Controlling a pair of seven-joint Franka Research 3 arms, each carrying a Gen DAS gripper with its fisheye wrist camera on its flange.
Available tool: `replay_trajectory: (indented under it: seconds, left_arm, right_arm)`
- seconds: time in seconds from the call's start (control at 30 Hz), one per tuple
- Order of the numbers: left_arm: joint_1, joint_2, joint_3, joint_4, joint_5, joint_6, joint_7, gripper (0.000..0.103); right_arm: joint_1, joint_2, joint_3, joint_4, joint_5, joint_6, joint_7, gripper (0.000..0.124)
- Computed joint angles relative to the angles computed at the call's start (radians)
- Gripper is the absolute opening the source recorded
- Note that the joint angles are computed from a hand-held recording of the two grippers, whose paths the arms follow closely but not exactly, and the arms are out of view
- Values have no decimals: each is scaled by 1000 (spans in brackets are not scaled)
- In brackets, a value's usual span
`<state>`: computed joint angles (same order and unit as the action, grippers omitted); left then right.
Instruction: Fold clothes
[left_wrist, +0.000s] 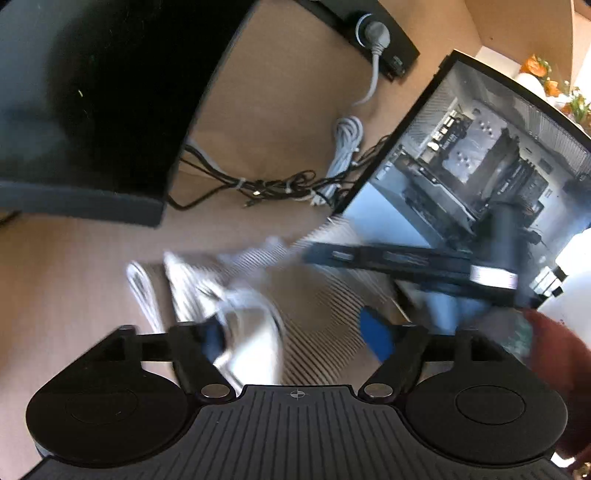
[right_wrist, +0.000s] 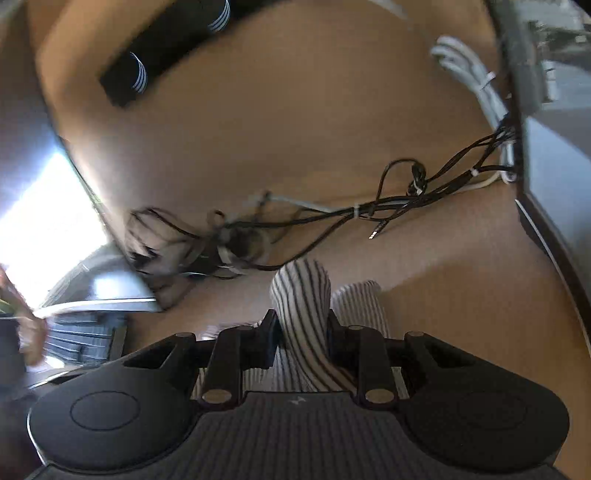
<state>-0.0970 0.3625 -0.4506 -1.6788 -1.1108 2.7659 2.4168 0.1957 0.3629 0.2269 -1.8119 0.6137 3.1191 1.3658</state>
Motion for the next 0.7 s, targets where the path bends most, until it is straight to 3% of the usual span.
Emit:
replay_trajectory:
  seconds: [0.03,0.1,0.17,0.23,0.3,0.37,0.43,0.47,0.5,0.57,0.6,0.7]
  left_arm:
    - [-6,-2,-4,-8,-4,22,10,88]
    - [-30,13,4,-3,33,62,-21,95]
    - [-46,41,17,23,110,70,-83,93]
    - [-82,63,59,45,246,56,-202,84]
    - [-70,64,51,35,278,54,-247,72]
    - [-40,57,24,14,273,63,-267,66]
    - [0,52,-18,-3,246,78,-268,63]
    - [11,59,-33,3,244,76,-266,60]
    - [23,61,-48,3,243,68,-258,56]
    - [31,47,-57,-11,254,53,-262,51]
    - [44,29,-65,-24,244,29,-261,49]
    - [85,-53,-76,-95,149,-80,-232,45]
  right_arm:
    - [20,31,-30,37,-23,-24,24,25]
    - [-3,71,-24,83,-21,-81,27,29]
    - [-74,84,53,91,52,-97,-43,31]
    - [-131,80,115,84,134,-105,-133,33]
    - [-201,40,194,34,260,-97,-271,43]
    - [-292,-22,302,-36,451,-55,-471,63]
    - [-393,-84,422,-91,721,-16,-769,67]
    - [-406,-113,441,-117,790,0,-859,67]
    - [-384,-125,428,-133,790,23,-878,66]
    - [-319,-141,374,-167,698,54,-789,48]
    - [-297,-154,343,-180,668,22,-711,34]
    - [-252,-240,243,-252,536,-161,-454,28]
